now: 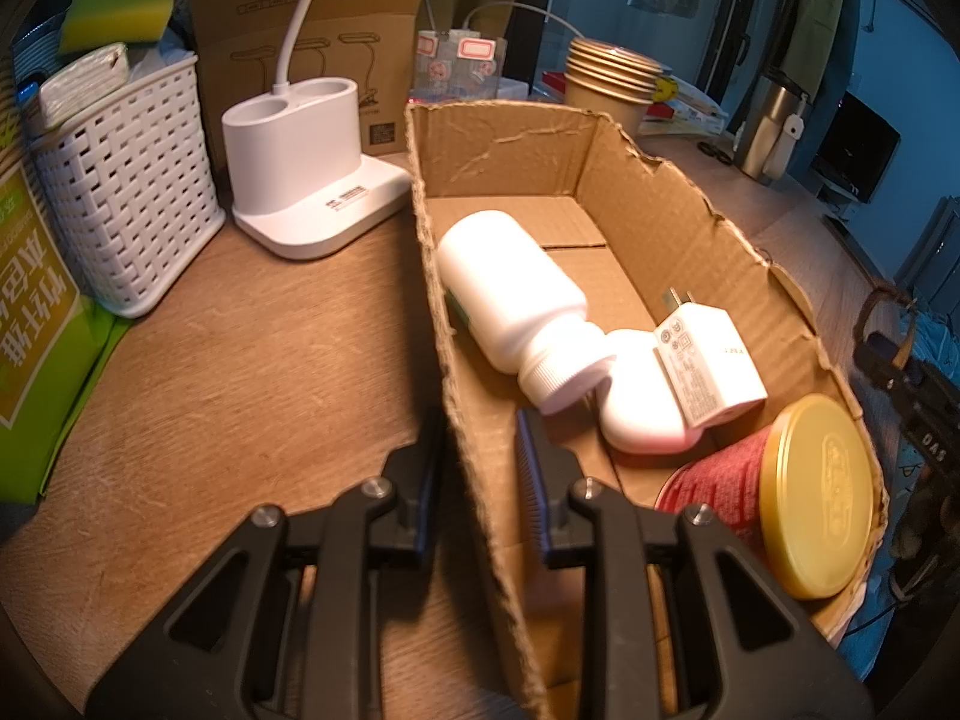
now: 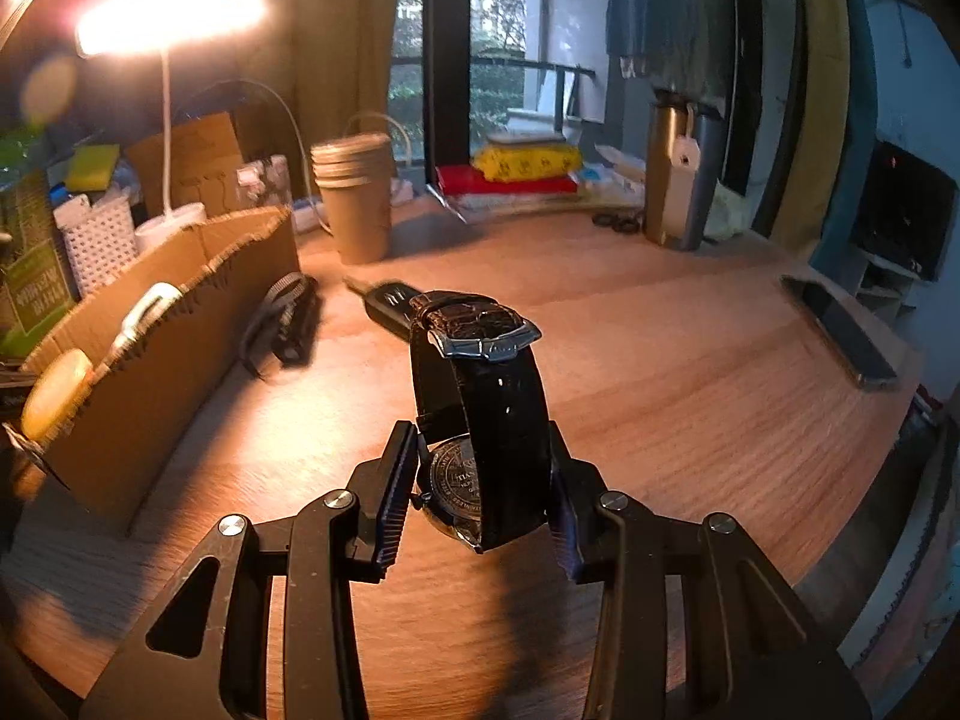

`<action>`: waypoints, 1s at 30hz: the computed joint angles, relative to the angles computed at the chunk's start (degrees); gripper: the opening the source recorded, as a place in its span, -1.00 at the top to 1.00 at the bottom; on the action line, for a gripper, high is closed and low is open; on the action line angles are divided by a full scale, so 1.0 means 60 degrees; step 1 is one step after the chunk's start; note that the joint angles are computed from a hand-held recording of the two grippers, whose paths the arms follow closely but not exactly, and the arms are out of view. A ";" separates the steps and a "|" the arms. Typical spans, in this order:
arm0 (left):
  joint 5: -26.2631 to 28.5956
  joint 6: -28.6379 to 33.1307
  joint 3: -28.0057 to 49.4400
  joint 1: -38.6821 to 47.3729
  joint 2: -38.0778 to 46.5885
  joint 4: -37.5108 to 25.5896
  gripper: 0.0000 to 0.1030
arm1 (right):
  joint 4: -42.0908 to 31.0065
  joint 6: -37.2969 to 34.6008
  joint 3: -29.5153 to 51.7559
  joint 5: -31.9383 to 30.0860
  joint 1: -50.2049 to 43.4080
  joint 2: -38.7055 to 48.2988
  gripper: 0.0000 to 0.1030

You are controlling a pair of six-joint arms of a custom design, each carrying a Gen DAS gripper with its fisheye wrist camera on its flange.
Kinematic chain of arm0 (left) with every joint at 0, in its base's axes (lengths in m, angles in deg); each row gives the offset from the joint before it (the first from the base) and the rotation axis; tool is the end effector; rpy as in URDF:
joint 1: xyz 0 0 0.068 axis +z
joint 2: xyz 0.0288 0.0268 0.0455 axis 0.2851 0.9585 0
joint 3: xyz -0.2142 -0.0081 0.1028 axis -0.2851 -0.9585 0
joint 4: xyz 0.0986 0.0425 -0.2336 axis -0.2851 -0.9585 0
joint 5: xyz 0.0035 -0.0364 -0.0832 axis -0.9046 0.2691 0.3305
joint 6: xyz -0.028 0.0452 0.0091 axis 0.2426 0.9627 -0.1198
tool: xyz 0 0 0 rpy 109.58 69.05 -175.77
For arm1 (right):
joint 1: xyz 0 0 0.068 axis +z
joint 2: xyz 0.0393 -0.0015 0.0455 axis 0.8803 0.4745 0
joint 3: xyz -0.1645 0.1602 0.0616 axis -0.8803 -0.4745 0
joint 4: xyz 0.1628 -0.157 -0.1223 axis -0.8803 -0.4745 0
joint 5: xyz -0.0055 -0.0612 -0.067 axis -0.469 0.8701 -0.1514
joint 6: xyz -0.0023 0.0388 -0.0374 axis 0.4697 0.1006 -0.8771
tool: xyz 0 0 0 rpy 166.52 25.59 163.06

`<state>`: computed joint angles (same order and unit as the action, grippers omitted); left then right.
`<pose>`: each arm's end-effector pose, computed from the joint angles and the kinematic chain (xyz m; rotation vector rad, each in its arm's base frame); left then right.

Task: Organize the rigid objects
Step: 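Carry the watch into the box and open the right tool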

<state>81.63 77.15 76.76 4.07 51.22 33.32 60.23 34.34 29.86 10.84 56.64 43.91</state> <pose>0.2128 -0.0465 0.0764 -0.0075 2.4583 -0.1684 0.1729 -0.0050 0.0767 -0.2814 2.1400 0.1521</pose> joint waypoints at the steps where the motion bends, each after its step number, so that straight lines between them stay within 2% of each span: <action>1: 0.0000 0.0000 0.0000 0.0000 0.0000 0.0000 0.50 | -0.0340 0.0055 -0.0018 0.0017 0.0116 -0.0467 0.18; 7: -0.0006 -0.0006 -0.0004 -0.0009 -0.0002 0.0002 0.50 | -0.2227 0.0572 0.0118 0.0414 0.1571 -0.2971 0.18; 12: -0.0002 -0.0001 0.0001 -0.0002 0.0003 0.0001 0.50 | -0.2512 0.1089 0.0604 0.1126 0.3461 -0.3370 0.18; 16: -0.0004 -0.0005 0.0001 -0.0007 0.0003 0.0001 0.50 | -0.2075 0.1268 0.1193 0.1699 0.4853 -0.2576 0.18; 21: -0.0004 -0.0011 0.0000 -0.0012 0.0002 0.0002 0.50 | -0.1030 0.1288 0.1960 0.2423 0.6362 -0.0812 0.18; 25: -0.0007 -0.0012 0.0002 -0.0013 0.0002 0.0000 0.51 | -0.0405 0.1253 0.2644 0.2521 0.6833 0.0724 0.18; 30: -0.0013 -0.0016 -0.0001 -0.0018 0.0000 -0.0001 0.51 | -0.0670 0.0985 0.3722 0.2423 0.6941 0.2370 0.18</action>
